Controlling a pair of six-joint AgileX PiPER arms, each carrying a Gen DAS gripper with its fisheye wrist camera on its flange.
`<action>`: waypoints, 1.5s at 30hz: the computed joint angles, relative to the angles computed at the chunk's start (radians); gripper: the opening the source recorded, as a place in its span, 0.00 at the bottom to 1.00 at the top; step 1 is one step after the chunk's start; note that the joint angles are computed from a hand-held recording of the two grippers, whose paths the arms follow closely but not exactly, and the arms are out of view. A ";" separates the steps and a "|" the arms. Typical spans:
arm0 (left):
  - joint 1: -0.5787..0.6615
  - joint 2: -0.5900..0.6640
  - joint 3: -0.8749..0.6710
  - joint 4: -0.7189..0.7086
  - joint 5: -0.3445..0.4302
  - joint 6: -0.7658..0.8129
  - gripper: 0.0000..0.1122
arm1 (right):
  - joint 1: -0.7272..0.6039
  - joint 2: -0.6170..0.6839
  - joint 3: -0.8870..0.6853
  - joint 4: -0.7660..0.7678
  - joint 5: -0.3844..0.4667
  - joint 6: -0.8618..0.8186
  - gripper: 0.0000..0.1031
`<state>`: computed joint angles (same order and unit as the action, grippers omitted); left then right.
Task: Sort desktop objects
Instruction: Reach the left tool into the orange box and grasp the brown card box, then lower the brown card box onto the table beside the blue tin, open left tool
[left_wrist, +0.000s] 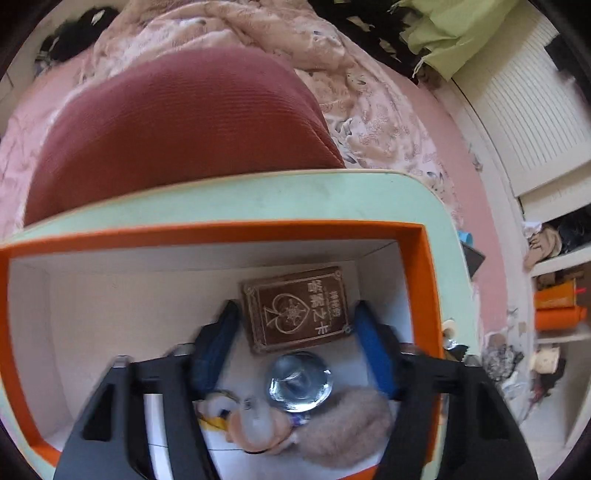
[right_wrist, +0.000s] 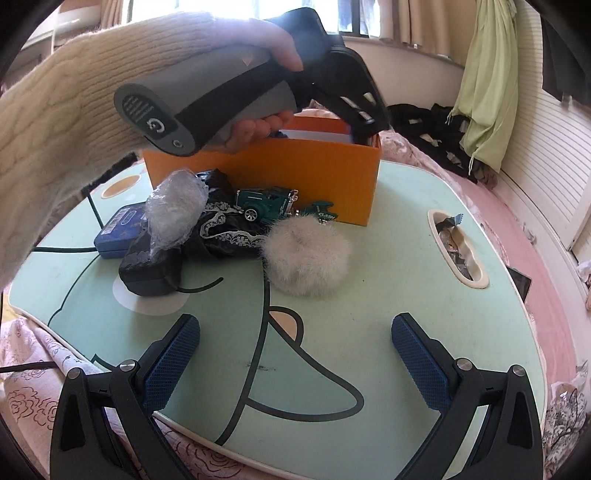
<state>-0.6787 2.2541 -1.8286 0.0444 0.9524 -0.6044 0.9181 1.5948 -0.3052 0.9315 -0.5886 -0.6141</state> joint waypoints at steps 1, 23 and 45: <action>0.004 -0.006 0.004 0.009 -0.004 0.006 0.53 | 0.003 0.000 -0.002 0.007 -0.001 -0.005 1.00; -0.352 -1.051 1.241 0.786 -0.499 -0.791 0.53 | 0.005 0.002 0.002 -0.019 -0.004 0.005 1.00; -0.688 -0.968 1.376 1.148 -0.124 -1.380 0.72 | -0.004 0.003 0.008 -0.064 -0.003 0.021 1.00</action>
